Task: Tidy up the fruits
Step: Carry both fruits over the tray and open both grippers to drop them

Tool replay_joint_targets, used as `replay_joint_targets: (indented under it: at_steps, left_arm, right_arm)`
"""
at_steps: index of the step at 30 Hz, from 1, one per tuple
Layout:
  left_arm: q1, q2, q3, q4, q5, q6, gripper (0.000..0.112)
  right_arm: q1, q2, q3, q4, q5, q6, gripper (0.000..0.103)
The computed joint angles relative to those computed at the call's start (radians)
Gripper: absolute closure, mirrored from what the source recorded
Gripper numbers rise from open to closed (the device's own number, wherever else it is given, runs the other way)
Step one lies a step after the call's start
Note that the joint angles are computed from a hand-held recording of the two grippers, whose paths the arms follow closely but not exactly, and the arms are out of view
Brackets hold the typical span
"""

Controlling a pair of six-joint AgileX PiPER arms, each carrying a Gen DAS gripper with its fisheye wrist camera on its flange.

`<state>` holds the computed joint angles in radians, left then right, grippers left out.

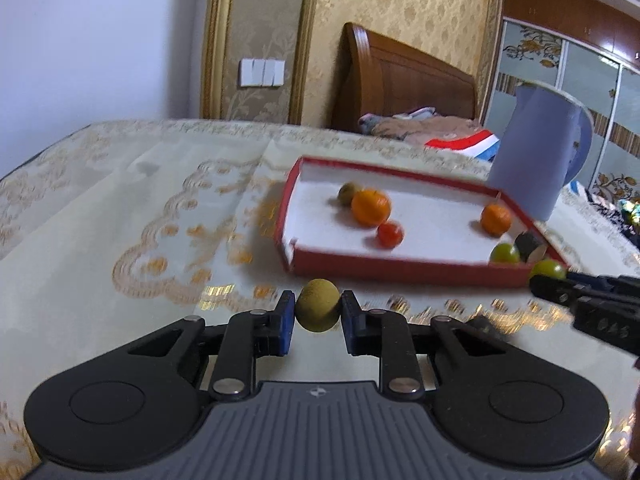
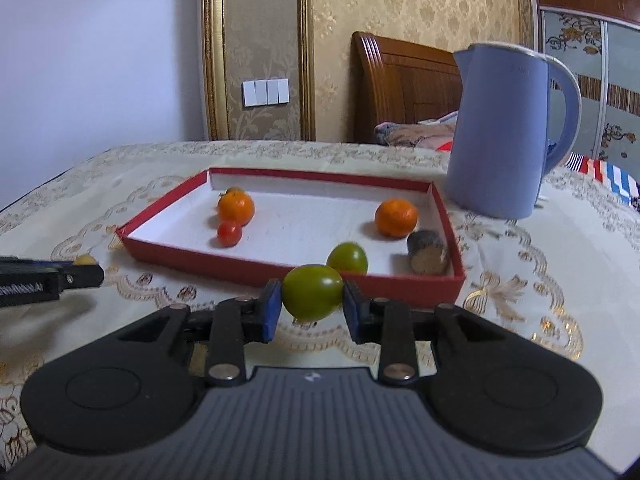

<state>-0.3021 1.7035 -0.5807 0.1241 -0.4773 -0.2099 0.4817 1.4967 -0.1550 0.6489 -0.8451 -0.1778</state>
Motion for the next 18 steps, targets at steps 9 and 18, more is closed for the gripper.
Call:
replay_joint_targets:
  at_steps: [9,18]
  left_arm:
    - [-0.097,0.114,-0.227,-0.227,0.136,0.179,0.088]
    - [-0.123,0.209,-0.358,-0.432,0.191,0.377,0.088]
  right_arm:
    - [-0.157,0.073,-0.121,-0.122,0.089,0.014,0.072]
    - [-0.18,0.158,-0.254,-0.08,0.134,-0.082,0.072]
